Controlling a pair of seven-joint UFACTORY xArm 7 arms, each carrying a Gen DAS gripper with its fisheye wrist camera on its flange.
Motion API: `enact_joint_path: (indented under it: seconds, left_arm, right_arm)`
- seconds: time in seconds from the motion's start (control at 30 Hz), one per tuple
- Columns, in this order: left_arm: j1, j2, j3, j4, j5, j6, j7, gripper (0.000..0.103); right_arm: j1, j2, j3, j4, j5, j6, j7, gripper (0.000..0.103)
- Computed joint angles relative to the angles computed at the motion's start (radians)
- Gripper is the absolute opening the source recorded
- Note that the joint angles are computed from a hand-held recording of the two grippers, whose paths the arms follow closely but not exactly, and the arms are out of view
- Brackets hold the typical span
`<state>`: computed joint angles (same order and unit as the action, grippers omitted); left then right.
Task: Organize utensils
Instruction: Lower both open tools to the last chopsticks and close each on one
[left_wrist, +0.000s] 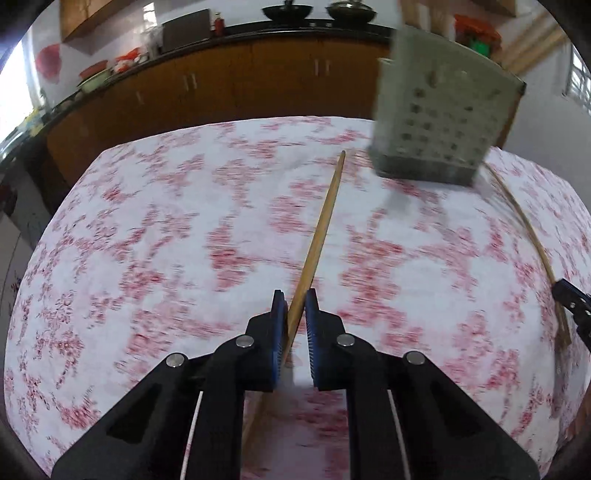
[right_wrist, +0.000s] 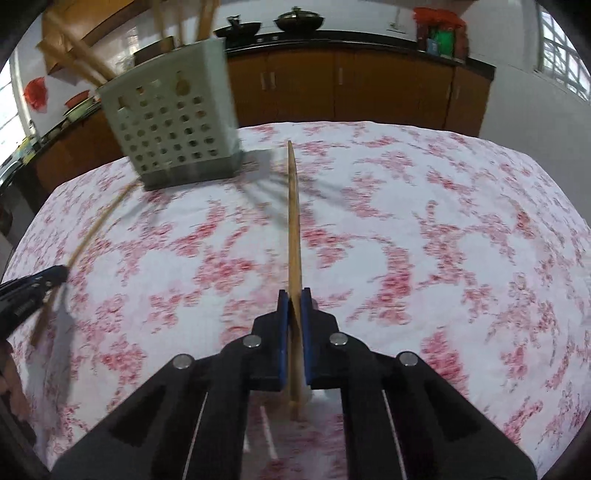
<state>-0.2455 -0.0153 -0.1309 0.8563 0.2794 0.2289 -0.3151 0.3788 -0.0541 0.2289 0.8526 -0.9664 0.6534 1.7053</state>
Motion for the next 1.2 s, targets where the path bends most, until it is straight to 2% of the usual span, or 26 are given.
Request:
enact_joint_path:
  seconds: [0.1,0.13,0.17,0.27,0.3,0.4,0.53,0.6,0.73,0.87,0.97,1.2]
  left_arm:
    - [0.005,-0.006,0.005,-0.019,0.006,-0.031,0.008,0.014]
    - [0.028,-0.011,-0.015,-0.03,0.033,-0.047,-0.01,0.014]
    - [0.008,-0.015,0.003,-0.035,0.019,-0.05,0.0,0.015]
    - [-0.006,-0.023,0.008,-0.049,-0.132,-0.065,0.117,0.016]
    - [-0.015,-0.025,0.013,-0.053,-0.212,-0.07,0.18,0.016]
    - [-0.01,-0.03,0.0,-0.059,-0.319,-0.073,0.272,0.016]
    - [-0.084,-0.046,0.022,-0.061,-0.571,-0.037,0.53,0.016]
    - [-0.102,-0.05,0.021,-0.057,-0.655,-0.021,0.618,0.016]
    - [-0.093,-0.042,0.011,-0.042,-0.645,-0.003,0.649,0.016]
    - [-0.076,-0.042,0.006,-0.041,-0.598,0.006,0.632,0.015]
    - [-0.061,-0.043,-0.005,-0.038,-0.506,0.018,0.572,0.015]
    - [-0.05,-0.045,-0.013,-0.05,-0.403,0.001,0.457,0.014]
  right_arm:
    - [-0.006,-0.006,-0.004,-0.011,-0.005,-0.02,0.002,0.009]
    - [-0.006,-0.005,-0.003,-0.01,-0.004,-0.02,-0.003,0.009]
    - [-0.006,-0.003,-0.003,-0.009,-0.004,-0.02,-0.008,0.01]
    - [-0.008,-0.002,-0.004,-0.008,-0.003,-0.026,-0.013,0.01]
    - [-0.01,-0.004,-0.006,-0.012,-0.004,-0.033,-0.01,0.01]
    - [-0.013,-0.007,-0.005,-0.017,-0.006,-0.042,-0.005,0.01]
    - [-0.012,0.0,-0.002,-0.01,-0.007,-0.049,-0.031,0.01]
    - [-0.012,0.001,-0.005,-0.011,-0.011,-0.067,-0.043,0.01]
    - [-0.008,-0.001,-0.003,-0.01,-0.006,-0.062,-0.05,0.009]
    - [-0.008,-0.001,-0.002,-0.012,-0.007,-0.063,-0.045,0.009]
    - [-0.006,0.002,-0.001,-0.008,-0.004,-0.056,-0.053,0.009]
    - [-0.005,0.0,0.0,-0.009,-0.002,-0.049,-0.057,0.009]
